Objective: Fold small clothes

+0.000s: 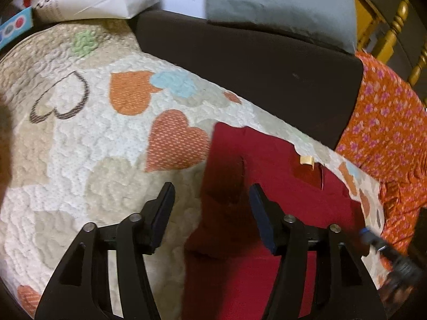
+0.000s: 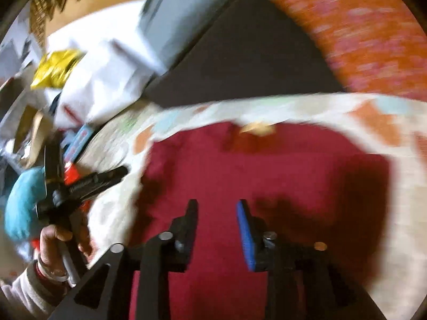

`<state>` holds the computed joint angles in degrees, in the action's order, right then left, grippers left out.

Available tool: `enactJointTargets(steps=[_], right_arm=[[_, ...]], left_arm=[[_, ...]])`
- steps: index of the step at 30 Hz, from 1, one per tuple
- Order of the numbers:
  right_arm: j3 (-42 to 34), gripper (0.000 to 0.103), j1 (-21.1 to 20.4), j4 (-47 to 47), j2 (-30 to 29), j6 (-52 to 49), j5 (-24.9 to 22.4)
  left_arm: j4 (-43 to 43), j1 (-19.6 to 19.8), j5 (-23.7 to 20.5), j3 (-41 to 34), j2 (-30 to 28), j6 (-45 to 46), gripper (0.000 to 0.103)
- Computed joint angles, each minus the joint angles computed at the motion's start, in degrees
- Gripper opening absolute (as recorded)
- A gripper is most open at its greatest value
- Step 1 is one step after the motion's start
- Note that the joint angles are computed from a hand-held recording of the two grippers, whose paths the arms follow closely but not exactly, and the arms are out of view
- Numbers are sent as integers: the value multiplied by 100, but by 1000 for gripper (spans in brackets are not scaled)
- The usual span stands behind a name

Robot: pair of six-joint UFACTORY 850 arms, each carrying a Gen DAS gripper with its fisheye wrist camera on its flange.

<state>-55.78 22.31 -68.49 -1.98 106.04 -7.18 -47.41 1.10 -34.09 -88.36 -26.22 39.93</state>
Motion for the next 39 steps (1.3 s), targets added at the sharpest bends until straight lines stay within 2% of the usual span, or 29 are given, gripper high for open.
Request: enactJointTargets(steps=[3, 5, 7, 8, 9, 10, 11, 14, 15, 19, 21, 22, 27, 30, 34, 36, 39], right_arm=[[308, 35, -88, 1331, 349, -1141, -1106], [472, 35, -211, 1799, 418, -1297, -1491], [742, 35, -380, 1872, 530, -1012, -1283], [828, 35, -453, 1789, 535, -851, -999], [817, 35, -482, 1862, 478, -931, -834], [755, 35, -470, 2106, 408, -1251, -781], [645, 35, -414, 2395, 321, -1681, -901], [79, 35, 45, 2287, -234, -2509, -2144], [45, 34, 116, 2244, -352, -2626, -2308], [397, 35, -72, 2097, 10, -1787, -1771], [441, 35, -42, 1393, 162, -937, -1773], [391, 35, -34, 1269, 149, -822, -1850], [-413, 35, -202, 2011, -701, -1791, -2393], [-373, 35, -242, 2113, -584, -1712, -2337], [-84, 35, 169, 1609, -120, -1360, -2527], [-38, 35, 340, 1717, -162, -1547, -2524], [-134, 38, 436, 1978, -509, -1896, -2829]], left_arm=[[244, -186, 138, -25, -74, 79, 61], [358, -286, 55, -106, -191, 156, 61], [389, -354, -15, -159, -286, 187, 54], [442, -376, 2, -162, -301, 128, 39], [509, -382, -26, -197, -331, 42, 32], [507, -364, -70, -211, -335, -11, 31], [516, -345, -82, -209, -315, -44, 26], [1005, -335, 50, -175, -221, -384, 24], [1132, -337, 58, -178, -229, -435, 24], [1230, -342, 57, -118, -217, -590, 24], [1196, -335, 57, -77, -164, -591, 24], [1187, -330, 90, -29, -125, -547, 24], [1420, -379, 192, 12, -156, -663, 24], [1323, -346, 144, 12, -134, -618, 26], [1167, -292, 86, 73, -44, -568, 26], [1162, -300, 187, 197, 61, -546, 26], [1323, -311, 261, 425, 254, -599, 26]])
